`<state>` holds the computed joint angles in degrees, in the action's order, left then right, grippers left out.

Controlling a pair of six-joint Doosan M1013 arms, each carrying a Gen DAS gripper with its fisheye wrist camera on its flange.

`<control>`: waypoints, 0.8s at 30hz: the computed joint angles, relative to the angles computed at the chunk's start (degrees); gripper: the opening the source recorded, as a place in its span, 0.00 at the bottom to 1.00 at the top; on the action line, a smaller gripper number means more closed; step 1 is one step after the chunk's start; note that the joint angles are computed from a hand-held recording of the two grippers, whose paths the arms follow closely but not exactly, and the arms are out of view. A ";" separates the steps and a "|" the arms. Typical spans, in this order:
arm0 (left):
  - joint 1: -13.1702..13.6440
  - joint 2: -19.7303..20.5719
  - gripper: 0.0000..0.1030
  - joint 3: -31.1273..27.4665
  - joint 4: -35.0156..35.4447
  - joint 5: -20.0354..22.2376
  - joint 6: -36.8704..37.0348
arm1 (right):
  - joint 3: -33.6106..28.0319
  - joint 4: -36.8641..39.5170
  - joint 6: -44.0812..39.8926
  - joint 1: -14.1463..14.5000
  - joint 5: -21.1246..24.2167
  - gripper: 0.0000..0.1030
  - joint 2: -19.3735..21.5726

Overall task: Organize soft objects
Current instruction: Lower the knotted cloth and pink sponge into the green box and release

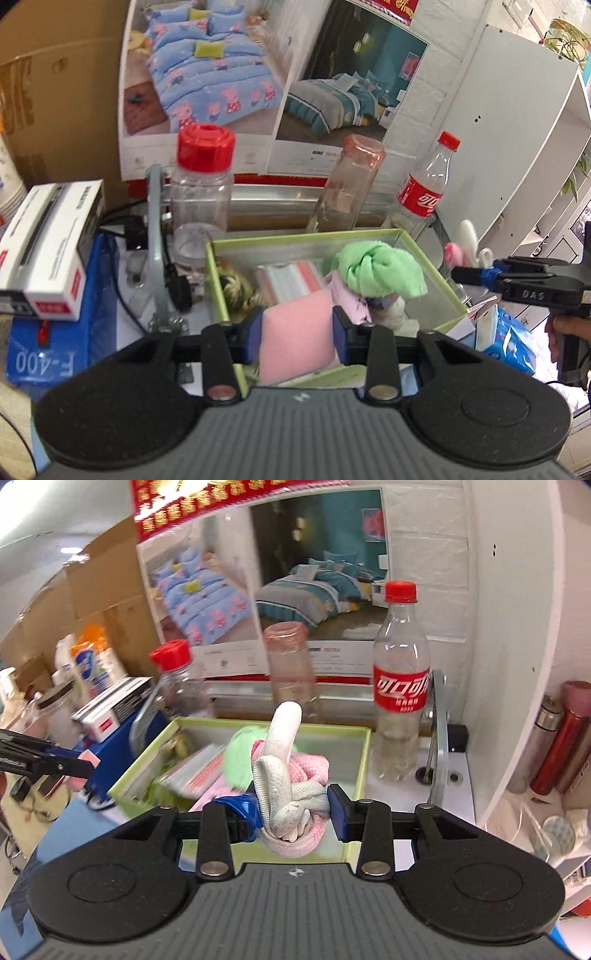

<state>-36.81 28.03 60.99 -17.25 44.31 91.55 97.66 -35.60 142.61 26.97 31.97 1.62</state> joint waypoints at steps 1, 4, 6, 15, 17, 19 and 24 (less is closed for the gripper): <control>-0.15 1.22 0.35 -1.81 0.08 0.96 -0.37 | -0.92 2.25 -2.33 -0.94 0.19 0.21 0.97; -0.69 4.35 0.38 -6.19 1.95 3.68 -1.59 | -3.03 8.77 -8.46 -3.03 1.37 0.23 3.54; -1.05 5.55 0.61 -7.59 4.17 4.92 -3.43 | -3.93 12.19 -10.11 -3.93 2.35 0.27 4.81; -1.37 2.80 0.67 -2.90 6.58 1.28 -5.15 | -1.96 -0.31 3.59 -2.17 -0.45 0.39 3.82; -1.46 1.58 0.71 -1.35 7.15 0.74 -5.88 | -1.30 -0.19 4.35 -1.88 -1.06 0.41 3.17; -1.71 -0.07 0.73 0.93 8.27 -0.34 -7.08 | -0.83 -0.22 4.98 -1.16 -0.10 0.43 2.64; -2.51 -5.01 0.84 8.10 10.84 -3.82 -10.03 | 0.72 0.79 5.67 1.24 3.72 0.47 0.90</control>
<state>-39.32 23.02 69.09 -6.42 40.49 81.52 98.37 -34.82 148.28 28.21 35.69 2.52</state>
